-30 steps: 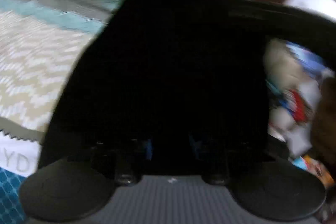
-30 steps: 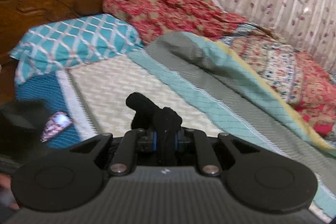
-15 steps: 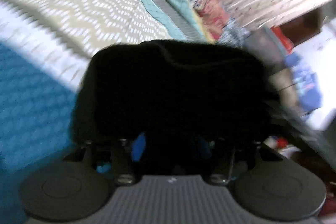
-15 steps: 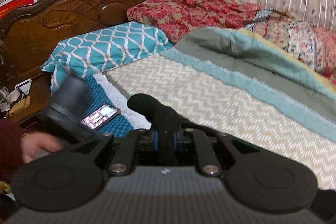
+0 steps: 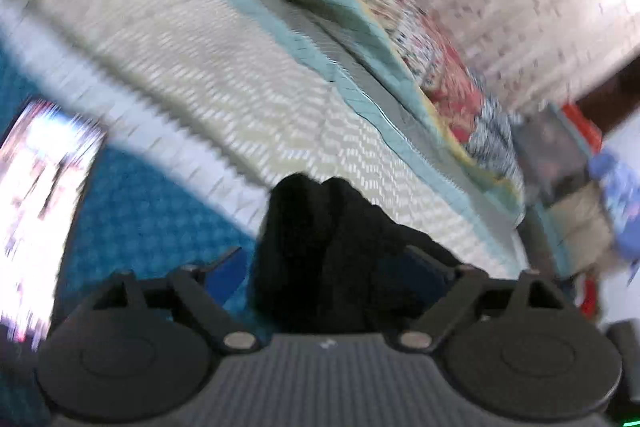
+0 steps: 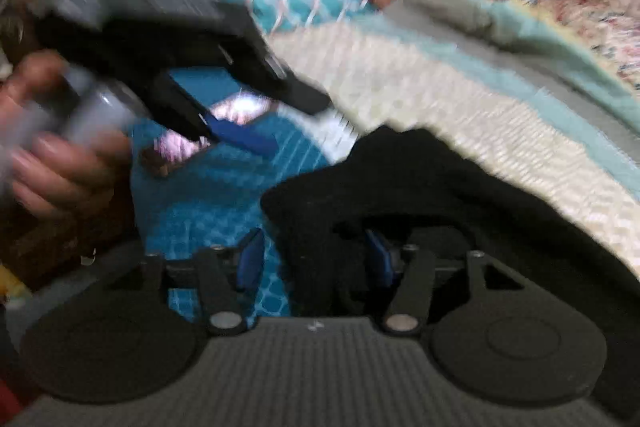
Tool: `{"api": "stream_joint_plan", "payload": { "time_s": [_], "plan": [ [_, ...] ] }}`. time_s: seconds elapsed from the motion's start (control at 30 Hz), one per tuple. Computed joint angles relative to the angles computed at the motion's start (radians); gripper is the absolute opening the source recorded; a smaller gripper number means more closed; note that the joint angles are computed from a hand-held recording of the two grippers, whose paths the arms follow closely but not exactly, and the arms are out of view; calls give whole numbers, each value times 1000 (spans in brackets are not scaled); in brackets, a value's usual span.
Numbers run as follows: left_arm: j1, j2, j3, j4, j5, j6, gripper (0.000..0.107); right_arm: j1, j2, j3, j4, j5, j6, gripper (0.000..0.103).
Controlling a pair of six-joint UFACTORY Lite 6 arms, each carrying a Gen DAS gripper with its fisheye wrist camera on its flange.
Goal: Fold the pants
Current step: 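Lower the folded pants onto the quilt and smooth with both grippers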
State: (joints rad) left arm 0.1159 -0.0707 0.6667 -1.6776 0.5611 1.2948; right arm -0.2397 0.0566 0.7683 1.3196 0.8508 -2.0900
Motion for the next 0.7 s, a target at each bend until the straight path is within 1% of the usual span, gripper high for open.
{"api": "stream_joint_plan", "payload": {
  "time_s": [0.03, 0.07, 0.1, 0.13, 0.2, 0.23, 0.27, 0.3, 0.33, 0.37, 0.43, 0.47, 0.5, 0.53, 0.6, 0.67, 0.7],
  "plan": [
    [-18, -15, -3, 13, -31, 45, 93, -39, -30, -10, 1, 26, 13, 57],
    [-70, 11, 32, -17, -103, 60, 100, -86, -53, -14, 0, 50, 32, 56],
    [-88, 33, 46, -24, -133, 91, 103, -130, -63, -14, -1, 66, 50, 56],
    [-102, 91, 100, 11, -134, 80, 103, -182, -68, -14, 2, 71, 74, 56],
    [-110, 225, 209, 138, -70, -49, 102, -255, -53, -7, 16, 49, 118, 54],
    [-119, 259, 229, 154, -66, -84, 98, -288, -28, 7, 18, 25, 157, 51],
    [-150, 271, 236, 135, -102, -77, 72, -306, -2, 23, 11, -3, 199, 46],
    [-183, 273, 241, 116, -154, -37, 51, -317, 30, 44, -4, -31, 247, 43],
    [-190, 285, 249, 76, -168, 12, 48, -324, 71, 70, -32, -58, 308, 36],
    [-170, 274, 241, 31, -145, 42, 40, -323, 108, 92, -66, -69, 361, 29],
    [-107, 232, 218, -43, -111, 78, 36, -302, 178, 132, -166, -72, 466, 26],
    [-79, 218, 207, -85, -99, 106, 36, -287, 165, 112, -183, -76, 466, 26],
    [-57, 213, 200, -120, -94, 128, 35, -273, 131, 75, -166, -87, 423, 26],
    [-48, 237, 215, -114, -102, 111, 35, -256, 98, 44, -144, -101, 370, 26],
    [-60, 285, 234, -91, -140, 74, 35, -232, 70, 23, -126, -96, 327, 26],
    [-74, 286, 206, -160, -158, 148, 37, -226, 70, 26, -107, -101, 307, 26],
    [-82, 273, 187, -209, -165, 200, 41, -229, 77, 31, -95, -101, 300, 26]
  ]
}}
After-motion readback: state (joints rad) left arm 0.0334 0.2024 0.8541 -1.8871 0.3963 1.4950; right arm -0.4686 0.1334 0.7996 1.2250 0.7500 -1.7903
